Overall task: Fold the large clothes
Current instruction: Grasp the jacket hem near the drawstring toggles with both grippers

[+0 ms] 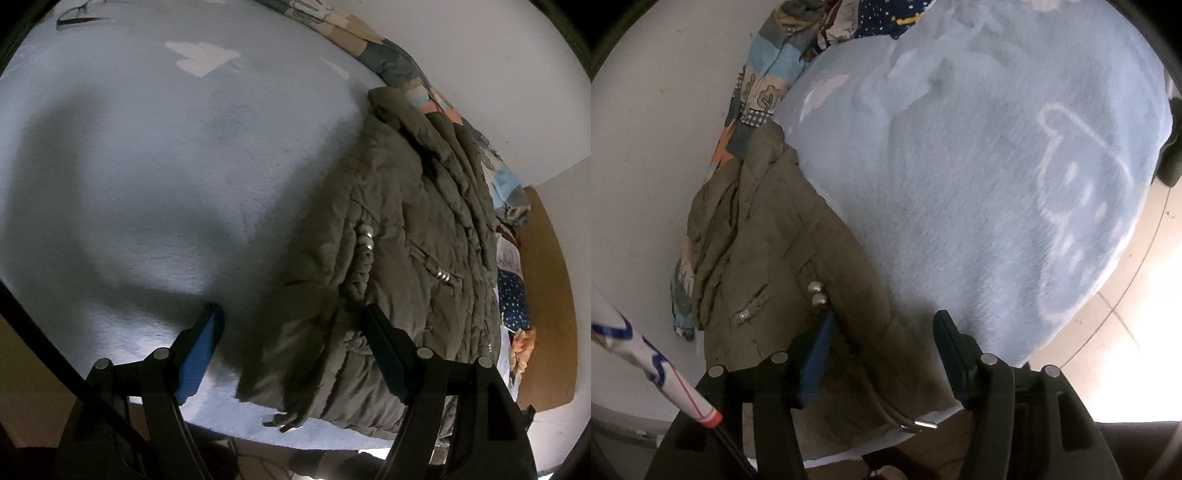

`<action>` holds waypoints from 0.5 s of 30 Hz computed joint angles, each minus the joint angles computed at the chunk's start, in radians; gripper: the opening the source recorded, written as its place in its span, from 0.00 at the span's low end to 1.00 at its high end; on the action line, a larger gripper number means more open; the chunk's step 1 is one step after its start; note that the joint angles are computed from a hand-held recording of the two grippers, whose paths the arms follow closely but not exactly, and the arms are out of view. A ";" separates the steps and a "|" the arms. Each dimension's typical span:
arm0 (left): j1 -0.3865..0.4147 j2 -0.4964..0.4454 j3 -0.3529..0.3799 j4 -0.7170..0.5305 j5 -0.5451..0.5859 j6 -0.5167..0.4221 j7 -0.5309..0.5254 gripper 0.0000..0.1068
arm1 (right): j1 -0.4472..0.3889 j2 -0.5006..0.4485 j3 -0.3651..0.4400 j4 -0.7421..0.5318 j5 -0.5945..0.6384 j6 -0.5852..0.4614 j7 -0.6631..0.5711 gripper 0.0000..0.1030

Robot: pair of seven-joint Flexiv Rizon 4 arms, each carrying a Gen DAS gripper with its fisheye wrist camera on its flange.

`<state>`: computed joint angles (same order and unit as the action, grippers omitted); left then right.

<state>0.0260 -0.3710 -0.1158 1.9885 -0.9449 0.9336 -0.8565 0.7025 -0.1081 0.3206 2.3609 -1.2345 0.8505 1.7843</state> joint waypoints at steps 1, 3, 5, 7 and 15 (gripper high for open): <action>0.000 -0.004 -0.003 -0.003 -0.001 -0.004 0.000 0.72 | -0.002 -0.002 -0.004 0.002 -0.012 0.004 0.015 0.63; -0.002 -0.005 -0.005 -0.004 0.002 -0.008 0.009 0.72 | -0.009 -0.007 -0.014 0.009 -0.051 0.024 0.060 0.66; -0.001 0.005 -0.009 0.006 -0.003 -0.021 0.038 0.72 | -0.024 -0.017 -0.029 0.016 -0.115 0.066 0.118 0.68; -0.003 0.013 -0.013 0.013 -0.008 -0.040 0.074 0.72 | -0.038 -0.028 -0.041 0.018 -0.186 0.097 0.171 0.69; -0.069 0.058 -0.011 0.070 -0.002 0.096 0.202 0.70 | -0.063 -0.072 -0.049 -0.074 -0.303 0.124 -0.038 0.37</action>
